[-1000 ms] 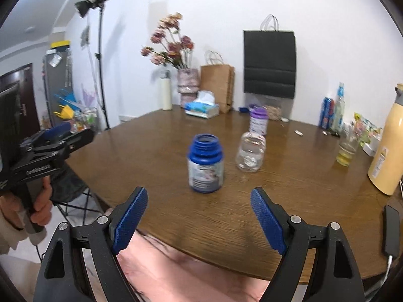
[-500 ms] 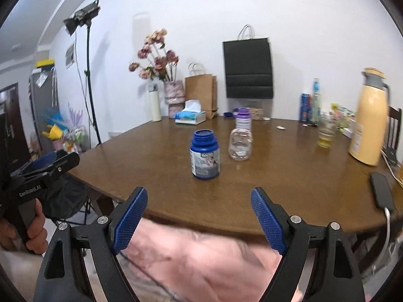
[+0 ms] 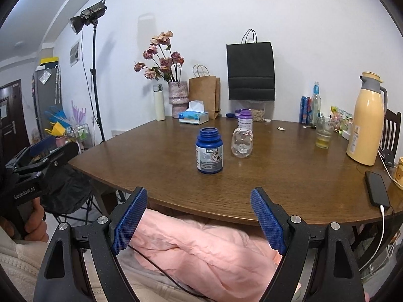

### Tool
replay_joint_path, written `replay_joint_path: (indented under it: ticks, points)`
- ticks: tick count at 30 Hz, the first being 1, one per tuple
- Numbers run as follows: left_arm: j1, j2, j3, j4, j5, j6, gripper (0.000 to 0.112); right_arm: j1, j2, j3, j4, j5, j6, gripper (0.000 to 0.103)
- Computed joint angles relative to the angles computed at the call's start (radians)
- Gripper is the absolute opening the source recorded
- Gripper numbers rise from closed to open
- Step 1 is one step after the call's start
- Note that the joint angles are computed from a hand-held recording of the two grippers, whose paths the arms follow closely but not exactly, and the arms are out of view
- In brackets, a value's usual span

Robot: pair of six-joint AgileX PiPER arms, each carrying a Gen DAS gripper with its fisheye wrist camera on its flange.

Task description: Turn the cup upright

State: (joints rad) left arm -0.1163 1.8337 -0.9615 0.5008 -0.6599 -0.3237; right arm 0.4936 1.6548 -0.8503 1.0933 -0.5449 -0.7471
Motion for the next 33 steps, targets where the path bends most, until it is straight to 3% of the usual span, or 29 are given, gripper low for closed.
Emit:
replay_joint_path:
  ticks: [33]
  points:
    - [-0.002, -0.005, 0.010, -0.013, -0.001, 0.004, 0.103, 0.000, 0.001, 0.002, 0.019, 0.002, -0.009, 0.088]
